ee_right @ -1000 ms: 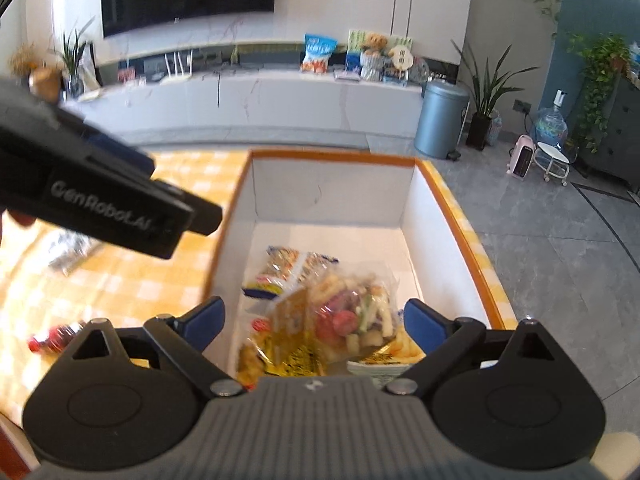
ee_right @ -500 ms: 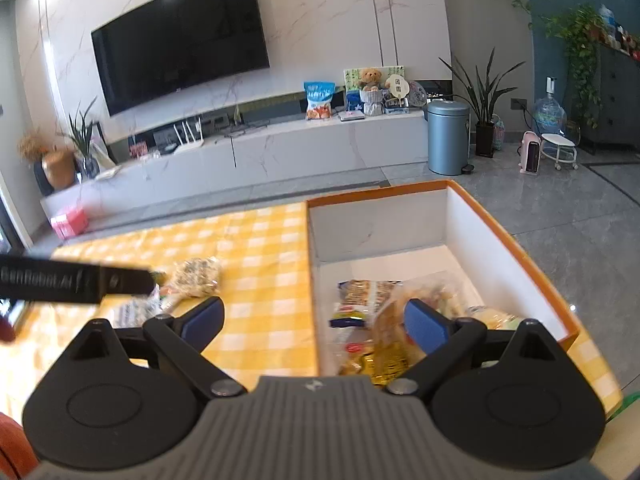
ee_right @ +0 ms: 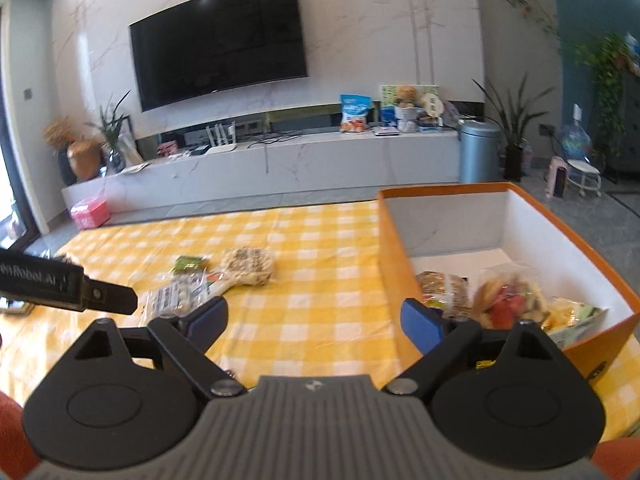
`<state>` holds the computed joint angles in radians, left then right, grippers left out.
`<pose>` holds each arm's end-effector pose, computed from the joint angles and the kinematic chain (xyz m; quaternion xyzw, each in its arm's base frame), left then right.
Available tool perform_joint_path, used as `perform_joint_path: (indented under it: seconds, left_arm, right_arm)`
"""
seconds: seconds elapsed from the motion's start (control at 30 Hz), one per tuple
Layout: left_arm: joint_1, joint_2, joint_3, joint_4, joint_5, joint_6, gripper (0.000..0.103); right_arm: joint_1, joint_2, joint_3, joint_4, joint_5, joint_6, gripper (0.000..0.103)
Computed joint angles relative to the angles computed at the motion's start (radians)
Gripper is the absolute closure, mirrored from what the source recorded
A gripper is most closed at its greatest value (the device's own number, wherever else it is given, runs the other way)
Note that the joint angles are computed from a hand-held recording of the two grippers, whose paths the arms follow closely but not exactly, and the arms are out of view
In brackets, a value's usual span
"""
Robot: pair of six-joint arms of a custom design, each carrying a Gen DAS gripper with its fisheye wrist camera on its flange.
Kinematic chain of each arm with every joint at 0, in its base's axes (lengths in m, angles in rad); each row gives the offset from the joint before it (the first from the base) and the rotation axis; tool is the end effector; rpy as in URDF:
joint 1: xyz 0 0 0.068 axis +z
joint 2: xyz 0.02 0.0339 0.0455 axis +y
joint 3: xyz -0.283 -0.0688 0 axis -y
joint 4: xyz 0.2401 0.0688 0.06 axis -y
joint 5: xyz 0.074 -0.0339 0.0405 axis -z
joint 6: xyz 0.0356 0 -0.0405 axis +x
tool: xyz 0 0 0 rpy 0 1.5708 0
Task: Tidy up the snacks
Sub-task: 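Move both tools back to the table toward the bottle and green sausage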
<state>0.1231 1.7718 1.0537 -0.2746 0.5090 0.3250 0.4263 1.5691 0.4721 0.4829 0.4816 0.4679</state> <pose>0.3537 0.0263 0.1900 0.1649 0.9157 -0.1740 0.3226 0.2515 0.0961 0.1494 0.1277 0.8597 0.0024 0.4946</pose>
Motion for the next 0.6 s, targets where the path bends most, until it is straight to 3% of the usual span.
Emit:
perform_joint_path:
  seconds: [0.23,0.3,0.47,0.6]
  left_arm:
    - [0.024,0.086,0.021,-0.042,0.025,0.070,0.019]
    - [0.004,0.099,0.012,-0.034,0.008,0.135,0.023]
    - [-0.039,0.134,0.025,-0.044,-0.045,0.228,0.032]
    - [-0.074,0.168,0.042,-0.051,-0.091,0.279,0.035]
  right_arm:
    - [-0.008,0.152,0.054,-0.023,-0.064,0.030,0.029]
    - [-0.007,0.184,0.068,-0.039,-0.079,0.041,0.031]
    - [-0.035,0.251,0.110,-0.060,-0.182,0.078,0.050]
    - [-0.071,0.299,0.149,-0.060,-0.285,0.162,0.051]
